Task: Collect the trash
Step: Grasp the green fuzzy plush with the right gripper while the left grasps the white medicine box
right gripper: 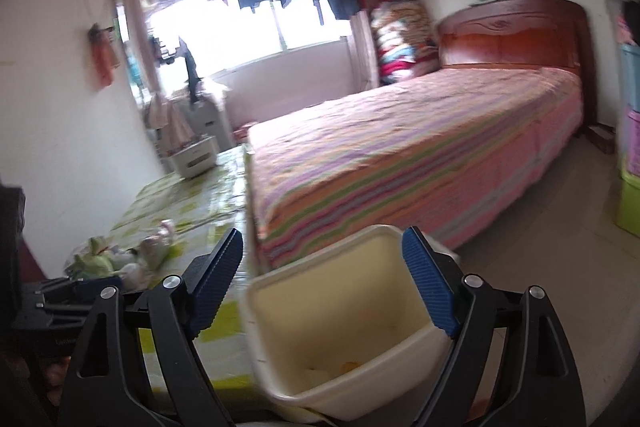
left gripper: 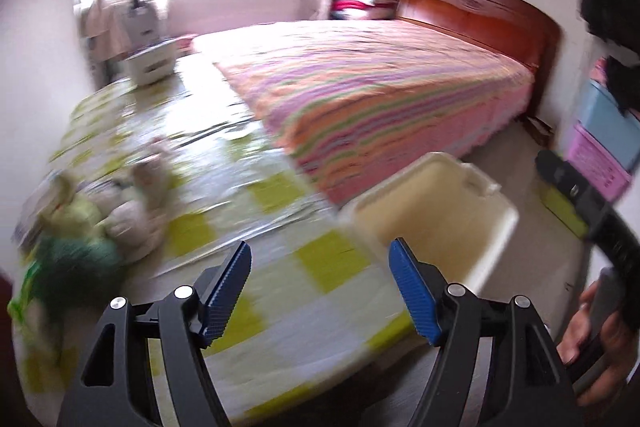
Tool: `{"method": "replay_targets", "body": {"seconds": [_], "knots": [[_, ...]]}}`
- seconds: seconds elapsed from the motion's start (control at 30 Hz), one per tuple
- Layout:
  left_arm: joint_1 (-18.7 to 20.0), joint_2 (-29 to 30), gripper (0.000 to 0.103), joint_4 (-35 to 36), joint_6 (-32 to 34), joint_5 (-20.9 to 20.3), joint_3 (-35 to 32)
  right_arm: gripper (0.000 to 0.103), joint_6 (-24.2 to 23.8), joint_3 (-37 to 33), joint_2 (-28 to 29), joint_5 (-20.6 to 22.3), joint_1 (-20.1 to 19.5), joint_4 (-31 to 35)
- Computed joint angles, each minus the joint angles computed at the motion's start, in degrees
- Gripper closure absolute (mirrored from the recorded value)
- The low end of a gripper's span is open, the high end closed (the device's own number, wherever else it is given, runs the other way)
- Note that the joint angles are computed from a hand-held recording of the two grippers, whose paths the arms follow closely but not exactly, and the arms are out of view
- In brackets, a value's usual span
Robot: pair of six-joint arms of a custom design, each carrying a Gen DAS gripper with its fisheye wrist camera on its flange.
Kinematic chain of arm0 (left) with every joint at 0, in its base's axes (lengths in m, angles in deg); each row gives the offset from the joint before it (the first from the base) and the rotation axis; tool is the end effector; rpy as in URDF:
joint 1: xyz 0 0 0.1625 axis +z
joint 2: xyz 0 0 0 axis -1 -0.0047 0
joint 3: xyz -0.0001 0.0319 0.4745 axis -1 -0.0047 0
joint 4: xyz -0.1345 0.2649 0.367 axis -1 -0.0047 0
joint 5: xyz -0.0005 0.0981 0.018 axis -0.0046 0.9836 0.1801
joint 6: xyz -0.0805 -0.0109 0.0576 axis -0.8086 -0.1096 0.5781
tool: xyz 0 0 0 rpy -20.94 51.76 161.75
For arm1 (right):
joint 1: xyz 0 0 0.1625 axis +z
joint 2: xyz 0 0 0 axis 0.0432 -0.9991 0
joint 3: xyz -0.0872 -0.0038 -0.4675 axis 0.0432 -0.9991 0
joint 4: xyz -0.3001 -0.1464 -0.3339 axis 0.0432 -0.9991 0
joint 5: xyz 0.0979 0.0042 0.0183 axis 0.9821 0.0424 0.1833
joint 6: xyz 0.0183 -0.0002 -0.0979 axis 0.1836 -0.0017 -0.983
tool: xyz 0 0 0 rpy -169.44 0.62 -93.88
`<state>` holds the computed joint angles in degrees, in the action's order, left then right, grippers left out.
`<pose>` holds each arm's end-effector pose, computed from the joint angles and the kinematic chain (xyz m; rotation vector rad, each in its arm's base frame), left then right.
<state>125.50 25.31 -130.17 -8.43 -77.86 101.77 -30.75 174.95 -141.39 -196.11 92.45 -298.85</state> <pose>-0.2657 -0.4470 0.1034 0.7674 2.3076 -0.8287 0.1398 -0.4019 0.2058 0.3159 -2.1713 1.5872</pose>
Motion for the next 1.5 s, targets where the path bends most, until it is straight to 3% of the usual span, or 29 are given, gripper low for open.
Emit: {"method": "replay_targets", "body": {"seconds": [0.33, 0.5, 0.67, 0.87, 1.0, 1.17, 1.23, 1.3, 1.43, 1.5], "knots": [[-0.4, -12.0, 0.033, 9.0, -8.5, 17.4, 9.1, 0.021, -2.6, -9.6, 8.7, 7.6, 7.9, 14.4], [-0.2, -18.7, 0.033, 17.2, -13.5, 21.7, 12.1, 0.017, -3.8, -15.0, 12.0, 11.8, 10.8, 25.4], [-0.4, -26.0, 0.033, 31.2, -21.4, 26.6, 14.3, 0.015, -4.1, -20.5, 15.1, 16.6, 12.0, 38.4], [-0.2, -35.3, 0.032, 42.8, -28.2, 26.8, 14.6, 0.014, -7.4, -26.3, 20.3, 15.6, 14.0, 46.2], [0.7, -41.1, 0.032, 50.8, -33.3, 26.3, 13.2, 0.013, -9.4, -30.6, 23.4, 11.2, 15.6, 50.4], [2.2, -45.3, 0.032, 67.7, -43.5, 28.7, 7.9, 0.013, -7.2, -35.5, 26.5, 5.5, 16.0, 55.7], [2.9, -45.4, 0.032, 66.3, -40.5, 28.7, 6.6, 0.015, -6.9, -36.5, 27.0, 5.4, 15.8, 57.7], [4.4, -44.0, 0.032, 58.9, -32.8, 27.0, 5.1, 0.027, -6.7, -36.4, 27.2, 5.2, 15.7, 56.6], [7.5, -39.0, 0.032, 46.7, -20.9, 23.7, 1.9, 0.031, -3.0, -34.4, 24.3, 10.8, 13.9, 57.7], [8.8, -36.1, 0.032, 44.1, -17.0, 23.3, 0.1, 0.031, -1.5, -32.4, 22.6, 13.0, 13.0, 55.9]]}}
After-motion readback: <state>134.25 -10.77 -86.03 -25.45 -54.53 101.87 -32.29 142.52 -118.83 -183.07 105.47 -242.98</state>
